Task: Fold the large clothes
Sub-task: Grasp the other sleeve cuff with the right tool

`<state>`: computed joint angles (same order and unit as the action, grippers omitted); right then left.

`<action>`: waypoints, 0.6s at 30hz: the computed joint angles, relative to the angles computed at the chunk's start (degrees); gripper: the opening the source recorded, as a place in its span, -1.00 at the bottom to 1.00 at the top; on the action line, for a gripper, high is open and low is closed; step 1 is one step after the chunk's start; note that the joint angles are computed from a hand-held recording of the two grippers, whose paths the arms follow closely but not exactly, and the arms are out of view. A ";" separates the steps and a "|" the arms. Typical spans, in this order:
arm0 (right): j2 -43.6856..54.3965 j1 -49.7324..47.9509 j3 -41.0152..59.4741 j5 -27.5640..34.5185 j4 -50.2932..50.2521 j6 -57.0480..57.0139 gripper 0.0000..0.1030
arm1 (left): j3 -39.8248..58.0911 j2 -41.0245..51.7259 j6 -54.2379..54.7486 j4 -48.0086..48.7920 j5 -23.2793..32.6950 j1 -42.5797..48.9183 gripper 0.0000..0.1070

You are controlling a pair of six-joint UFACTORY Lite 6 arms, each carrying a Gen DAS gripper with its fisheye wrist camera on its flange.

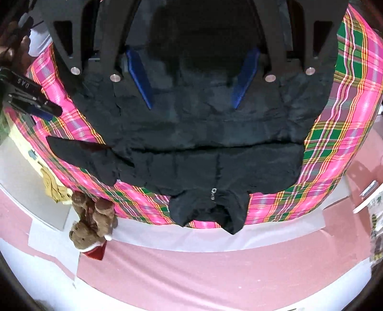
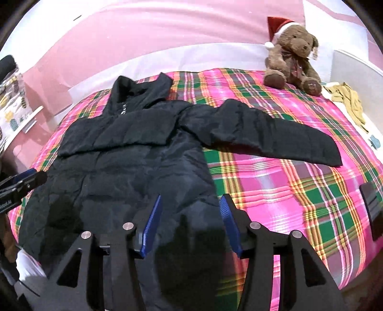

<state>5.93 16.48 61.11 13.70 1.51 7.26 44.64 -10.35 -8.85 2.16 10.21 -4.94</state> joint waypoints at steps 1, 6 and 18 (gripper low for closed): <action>0.53 -0.81 0.38 -0.09 0.80 -1.02 -0.02 | 0.65 0.93 -3.53 3.30 -0.13 -0.85 0.30; 5.29 -5.63 3.83 -0.12 9.44 -10.30 -0.01 | 5.24 7.73 -5.50 5.21 -1.35 -2.51 0.30; 34.86 -22.15 33.46 8.47 27.83 -24.55 0.14 | 33.16 35.90 17.94 -15.10 -1.03 -0.13 0.31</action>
<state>40.79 -5.67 94.57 22.17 29.34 -17.29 77.80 25.55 9.10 -12.94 9.19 -5.08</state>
